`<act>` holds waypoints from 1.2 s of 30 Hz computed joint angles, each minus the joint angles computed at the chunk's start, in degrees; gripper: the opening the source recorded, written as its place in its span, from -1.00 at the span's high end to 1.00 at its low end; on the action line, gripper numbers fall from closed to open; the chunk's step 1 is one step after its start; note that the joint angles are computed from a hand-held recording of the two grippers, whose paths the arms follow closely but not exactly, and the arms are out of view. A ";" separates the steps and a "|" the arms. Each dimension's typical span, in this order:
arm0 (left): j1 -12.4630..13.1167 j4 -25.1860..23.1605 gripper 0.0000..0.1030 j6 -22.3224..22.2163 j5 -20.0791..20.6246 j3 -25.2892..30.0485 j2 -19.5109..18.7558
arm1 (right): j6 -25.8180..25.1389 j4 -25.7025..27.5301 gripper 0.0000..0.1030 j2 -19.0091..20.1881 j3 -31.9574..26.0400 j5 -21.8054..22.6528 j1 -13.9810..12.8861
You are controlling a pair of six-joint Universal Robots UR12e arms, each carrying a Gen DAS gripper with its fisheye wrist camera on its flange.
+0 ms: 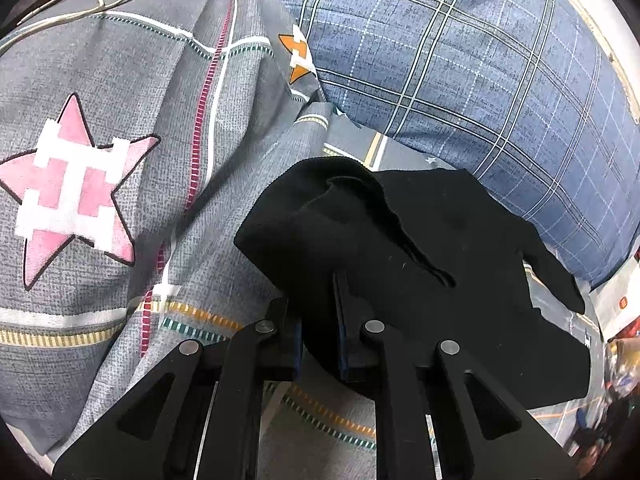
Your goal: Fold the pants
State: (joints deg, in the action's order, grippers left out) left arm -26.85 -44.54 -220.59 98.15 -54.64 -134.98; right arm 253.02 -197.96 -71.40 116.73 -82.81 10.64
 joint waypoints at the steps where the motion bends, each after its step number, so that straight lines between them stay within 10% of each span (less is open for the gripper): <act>1: 0.02 -0.19 0.78 -0.15 -0.13 0.13 -0.07 | 0.66 -1.59 -0.76 0.35 0.36 0.62 0.02; 6: 0.03 -0.75 0.77 0.10 -0.28 0.52 -0.31 | -0.61 -5.06 -0.70 1.58 -0.60 4.82 -1.26; 19: 0.25 -3.26 0.76 0.19 -0.80 1.18 -0.39 | 1.23 -1.30 0.85 4.59 -4.13 4.40 -0.73; 28: 0.59 -0.62 0.89 -6.04 -4.89 -6.71 5.37 | -4.60 -0.62 0.92 1.29 -2.45 -0.95 1.14; 36: 1.27 0.80 0.89 -8.13 -4.05 -14.11 10.69 | -8.78 5.85 0.92 -0.21 -1.79 6.06 0.96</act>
